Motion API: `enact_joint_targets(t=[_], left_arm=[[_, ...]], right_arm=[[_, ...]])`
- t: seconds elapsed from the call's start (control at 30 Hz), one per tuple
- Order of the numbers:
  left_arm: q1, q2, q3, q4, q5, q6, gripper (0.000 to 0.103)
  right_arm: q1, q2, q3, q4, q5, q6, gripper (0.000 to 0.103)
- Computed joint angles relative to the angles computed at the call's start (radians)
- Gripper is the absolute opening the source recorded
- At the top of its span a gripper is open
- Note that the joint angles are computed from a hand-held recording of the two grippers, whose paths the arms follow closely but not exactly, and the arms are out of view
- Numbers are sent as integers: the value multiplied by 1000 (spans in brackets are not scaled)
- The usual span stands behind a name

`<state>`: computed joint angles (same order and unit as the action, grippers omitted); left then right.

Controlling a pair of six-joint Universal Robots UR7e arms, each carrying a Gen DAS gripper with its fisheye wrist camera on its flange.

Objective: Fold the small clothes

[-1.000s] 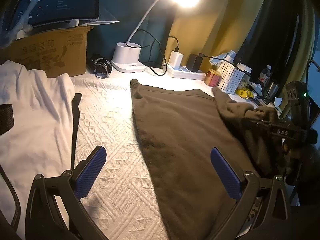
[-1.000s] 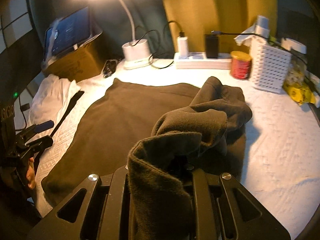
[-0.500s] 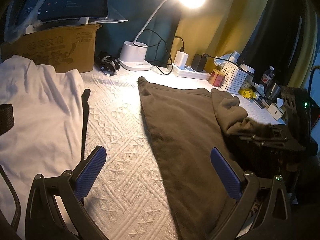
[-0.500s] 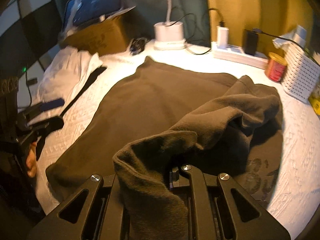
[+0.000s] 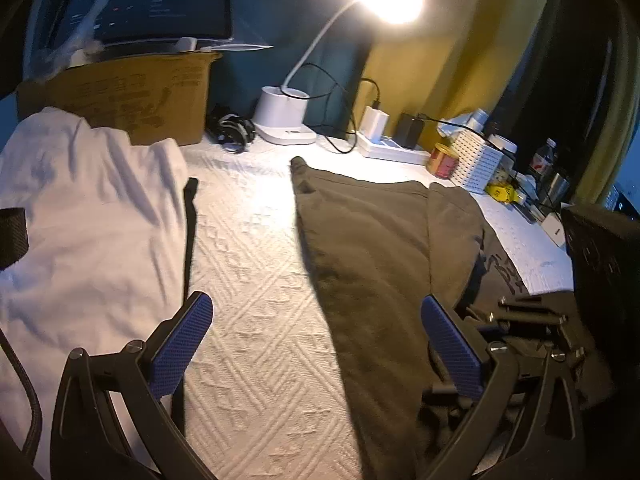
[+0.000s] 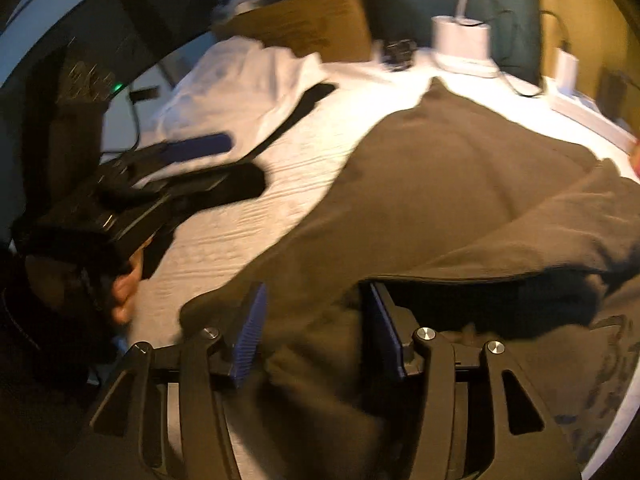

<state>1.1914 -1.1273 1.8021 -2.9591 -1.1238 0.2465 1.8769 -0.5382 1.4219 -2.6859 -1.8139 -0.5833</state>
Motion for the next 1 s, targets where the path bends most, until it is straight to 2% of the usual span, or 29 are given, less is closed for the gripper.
enact_joint_targets(t=[0.2,0.5,0.7,0.93,1.0], left_arm=[[-7,-15,14,-9,32,-3,102],[-44,9,-2,13,75,9,102],[-79,60,-43,43,86,30,102],[-118,161,-134,114,98,91,102],[-128,198,-162,117,130,129,102]], right_arm=[[4,-27,51,-29,22,-15,55],[-24,-123,172,-185,31,-22,55],[-75,-186,236,-274,24,-7,55],[-137,-234,251,-330,21,14,55],[-155,-246,250,-344,18,20,55]])
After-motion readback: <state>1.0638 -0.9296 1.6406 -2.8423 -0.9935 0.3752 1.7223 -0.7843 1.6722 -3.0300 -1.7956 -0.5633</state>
